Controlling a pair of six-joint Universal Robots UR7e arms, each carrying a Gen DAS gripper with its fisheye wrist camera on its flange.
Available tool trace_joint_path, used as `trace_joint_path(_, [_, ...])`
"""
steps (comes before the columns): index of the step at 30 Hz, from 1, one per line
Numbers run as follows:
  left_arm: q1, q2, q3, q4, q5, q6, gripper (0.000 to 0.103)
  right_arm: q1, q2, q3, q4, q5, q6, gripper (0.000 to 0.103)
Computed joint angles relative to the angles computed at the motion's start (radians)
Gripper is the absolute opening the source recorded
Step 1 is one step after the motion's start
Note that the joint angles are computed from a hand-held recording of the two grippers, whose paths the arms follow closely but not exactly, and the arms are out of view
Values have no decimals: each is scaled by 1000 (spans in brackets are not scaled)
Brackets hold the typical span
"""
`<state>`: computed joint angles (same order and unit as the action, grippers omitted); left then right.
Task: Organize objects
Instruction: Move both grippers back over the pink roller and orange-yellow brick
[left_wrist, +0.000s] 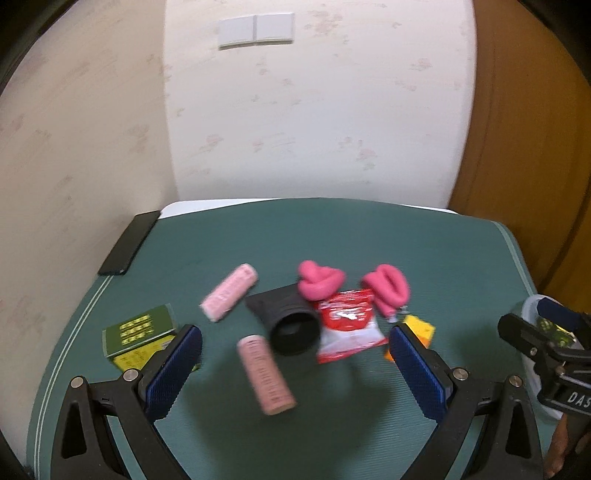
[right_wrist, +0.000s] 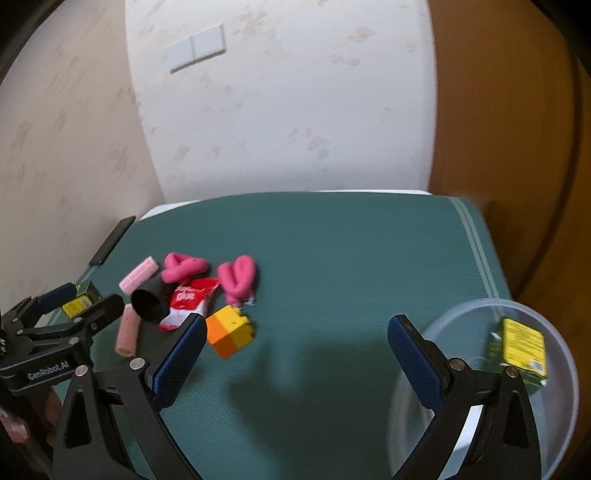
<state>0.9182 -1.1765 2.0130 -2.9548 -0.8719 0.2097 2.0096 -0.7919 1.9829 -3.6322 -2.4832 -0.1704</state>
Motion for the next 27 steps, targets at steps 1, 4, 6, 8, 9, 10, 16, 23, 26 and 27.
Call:
trace_joint_path(1, [3,0,-1,-1,5,-1,103,-4,11,-11,7,8,-9,99])
trace_joint_path(4, [15,-4,-4,10,14,-10,103,-12,37,-36,34,22,-23,99])
trace_joint_path(6, [21,-5,-5,14,18,-14,103,-21,53,-54,57,37,-29,99])
trace_joint_path(8, [26,-5,-8,21,23,-19,103,-28,70,-73,79,49,-34,99])
trace_joint_path(9, [29,-4,-10,26,29,-23,103,-32,78,-84,93,56,-37,99])
trace_joint_path(10, [32,-3,-12,30,35,-26,103,-34,82,-91,102,61,-38,99])
trace_joint_path(16, [48,13,-32,56,67,-38,103,-52,119,-132,122,90,-48,98])
trace_joint_path(23, [57,23,-42,107,76,-60,103,-73,121,-129,152,112,-29,82])
trace_joint_path(26, [57,31,-44,127,94,-69,103,-82,120,-132,178,124,-17,72])
trace_joint_path(27, [59,33,-46,134,97,-74,103,-85,118,-131,185,132,-13,69])
